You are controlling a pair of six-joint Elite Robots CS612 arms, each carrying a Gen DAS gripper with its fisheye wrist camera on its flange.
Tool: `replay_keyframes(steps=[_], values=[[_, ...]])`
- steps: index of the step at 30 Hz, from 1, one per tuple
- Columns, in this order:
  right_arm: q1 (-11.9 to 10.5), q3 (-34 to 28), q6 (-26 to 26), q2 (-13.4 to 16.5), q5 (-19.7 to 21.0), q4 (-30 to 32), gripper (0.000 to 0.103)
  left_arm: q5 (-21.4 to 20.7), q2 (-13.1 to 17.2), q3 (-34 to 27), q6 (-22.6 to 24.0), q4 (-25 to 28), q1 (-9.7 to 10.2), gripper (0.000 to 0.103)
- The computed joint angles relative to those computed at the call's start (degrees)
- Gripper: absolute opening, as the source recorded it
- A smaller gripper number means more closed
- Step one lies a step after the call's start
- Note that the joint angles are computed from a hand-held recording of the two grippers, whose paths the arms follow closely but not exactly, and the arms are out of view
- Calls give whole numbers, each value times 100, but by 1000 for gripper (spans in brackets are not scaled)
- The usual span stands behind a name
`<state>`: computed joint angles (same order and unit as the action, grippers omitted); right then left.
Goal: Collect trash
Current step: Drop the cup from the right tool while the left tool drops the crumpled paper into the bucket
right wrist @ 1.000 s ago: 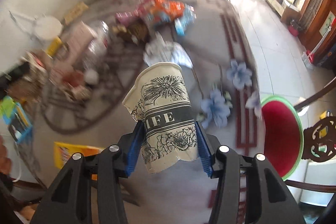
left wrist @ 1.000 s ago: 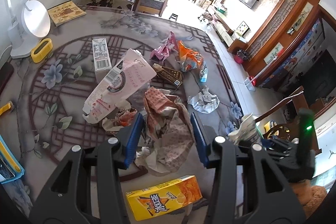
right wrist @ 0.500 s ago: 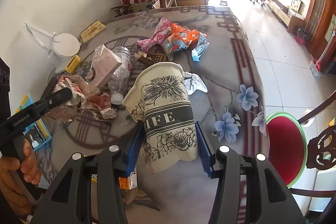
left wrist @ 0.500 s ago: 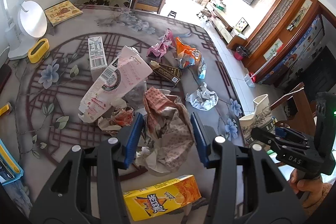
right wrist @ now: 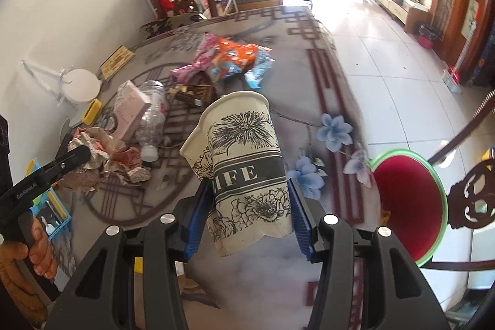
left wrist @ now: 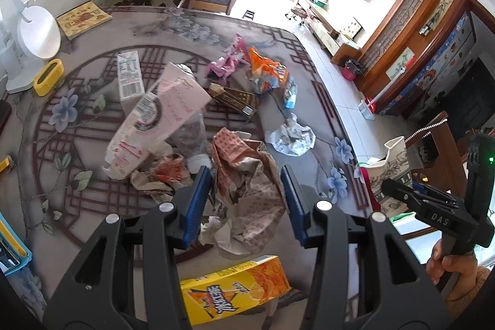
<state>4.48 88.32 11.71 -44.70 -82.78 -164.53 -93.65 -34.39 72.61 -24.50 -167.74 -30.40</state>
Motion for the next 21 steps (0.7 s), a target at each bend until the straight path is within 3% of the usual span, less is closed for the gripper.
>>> replay_keyframes(steps=[5, 13, 21], values=[[-106, 229, 219, -99, -391, -121, 48, -216, 92, -204, 242, 151, -74, 45], [-490, 621, 892, -227, -981, -7, 48, -359, 185, -417, 582, 297, -200, 45], [-736, 816, 1195, -260, -1218, 210, 48, -569, 375, -739, 610, 640, -276, 45]])
